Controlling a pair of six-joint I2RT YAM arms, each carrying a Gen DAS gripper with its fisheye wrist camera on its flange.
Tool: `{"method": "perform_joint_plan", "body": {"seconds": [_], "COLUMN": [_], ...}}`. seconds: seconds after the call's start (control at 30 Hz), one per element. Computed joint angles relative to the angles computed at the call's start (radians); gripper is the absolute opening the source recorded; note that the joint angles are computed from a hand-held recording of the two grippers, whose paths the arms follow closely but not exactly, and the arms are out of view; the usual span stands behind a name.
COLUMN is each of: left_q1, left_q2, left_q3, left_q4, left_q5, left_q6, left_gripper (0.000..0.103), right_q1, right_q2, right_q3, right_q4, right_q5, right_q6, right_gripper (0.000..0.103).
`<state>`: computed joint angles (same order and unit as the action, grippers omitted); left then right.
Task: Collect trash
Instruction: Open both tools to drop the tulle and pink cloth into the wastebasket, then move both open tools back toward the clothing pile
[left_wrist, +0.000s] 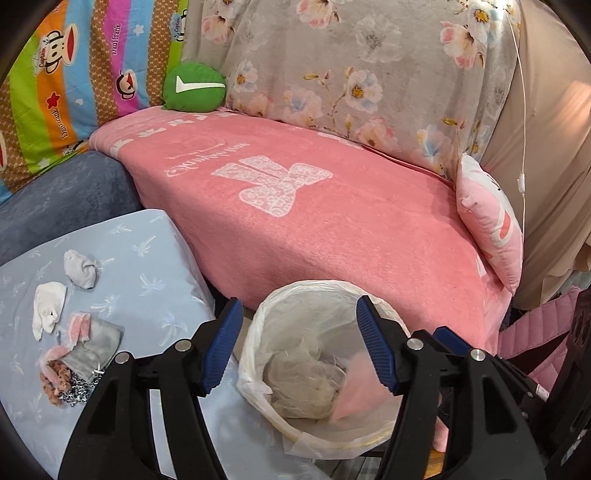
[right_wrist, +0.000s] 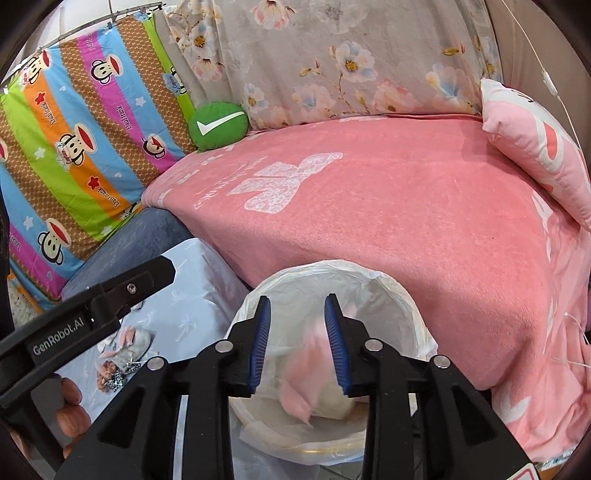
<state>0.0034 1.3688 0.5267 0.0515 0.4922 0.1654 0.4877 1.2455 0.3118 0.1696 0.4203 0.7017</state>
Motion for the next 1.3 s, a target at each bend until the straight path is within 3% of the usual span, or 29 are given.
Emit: {"method": "perform_joint_plan", "body": {"seconds": [0.93,1.13,1.3], "left_q1": [0.284,0.397,0.491], "left_q2": [0.086,0.183,0.274], "left_q3": [-0.021,0.009,0.057], "left_q4": [0.005,0.014,0.021], "left_q5": [0.057,0.066,0.071], "left_q6": [0.151,0.207,0.252], "left_gripper": [0.061,0.070,0.071], "right_q1": [0.272,0.328,0.371], "right_q2": [0.238,0.355,0.455], "right_q3": [0.135,0.199,0.277], "right_q4": [-0.006,0.023,0.026], "right_q5": [0.093,0.081,0.069], "right_q6": [0.098,0.118,0.122], "right_gripper": [0.034,0.034,0.034]}}
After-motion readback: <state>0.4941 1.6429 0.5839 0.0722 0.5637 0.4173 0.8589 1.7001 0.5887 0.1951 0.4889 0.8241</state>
